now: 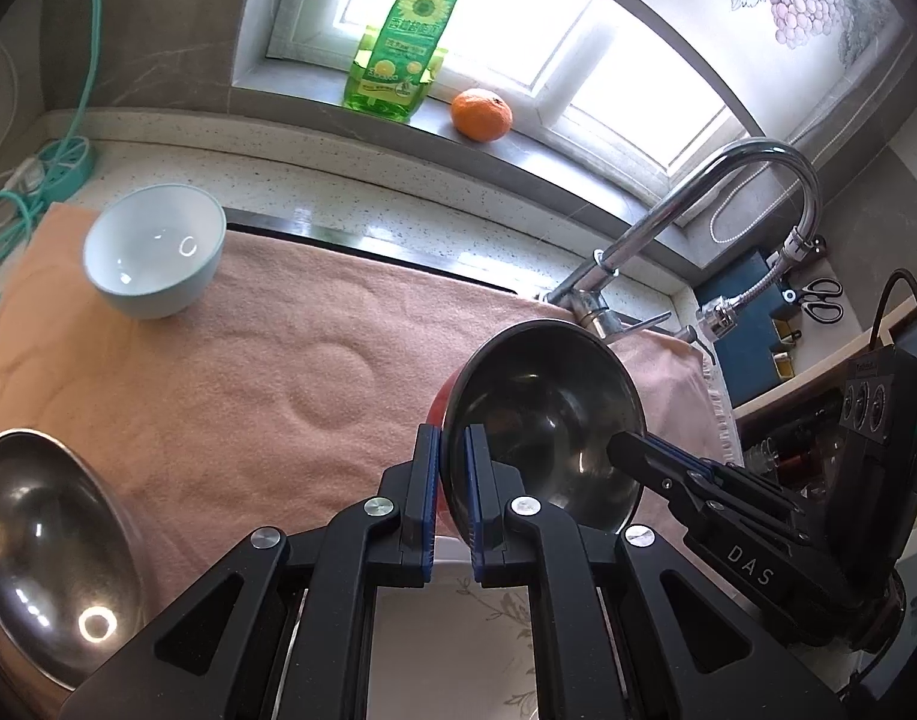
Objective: Organize plates and bowls
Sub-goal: 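Carry the red bowl over the large steel bowl with both grippers, then lower the red bowl into the large steel bowl with both grippers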
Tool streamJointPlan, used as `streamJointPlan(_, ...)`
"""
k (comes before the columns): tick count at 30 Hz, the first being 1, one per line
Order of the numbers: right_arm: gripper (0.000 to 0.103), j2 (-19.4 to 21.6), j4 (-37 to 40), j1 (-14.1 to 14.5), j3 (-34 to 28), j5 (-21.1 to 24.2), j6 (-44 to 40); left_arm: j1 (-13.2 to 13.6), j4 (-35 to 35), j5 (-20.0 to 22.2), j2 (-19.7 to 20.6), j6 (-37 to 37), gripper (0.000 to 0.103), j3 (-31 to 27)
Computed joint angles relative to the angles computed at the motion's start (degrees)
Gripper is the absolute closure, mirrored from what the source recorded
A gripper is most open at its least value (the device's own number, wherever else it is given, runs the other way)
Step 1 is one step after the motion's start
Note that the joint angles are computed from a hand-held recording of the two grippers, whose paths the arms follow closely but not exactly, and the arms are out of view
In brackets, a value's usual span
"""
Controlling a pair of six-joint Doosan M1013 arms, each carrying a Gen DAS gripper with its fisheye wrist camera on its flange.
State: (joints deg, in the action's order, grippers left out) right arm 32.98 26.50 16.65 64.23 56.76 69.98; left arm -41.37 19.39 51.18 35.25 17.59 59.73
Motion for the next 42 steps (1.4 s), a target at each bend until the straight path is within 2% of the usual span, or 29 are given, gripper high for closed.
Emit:
streamJointPlan(23, 0.095, -2.9, 2.9, 5.2, 3.4, -0.6, -2.6, -1.1, 7.8, -0.9, -9.8, -11.2, 0.096, 13.8)
streamJointPlan(42, 0.095, -1.8, 3.6, 10.4, 2.4, 1.2, -4.4, -0.8, 10.9, -0.6, -16.5, -20.4, 0.096, 24.2)
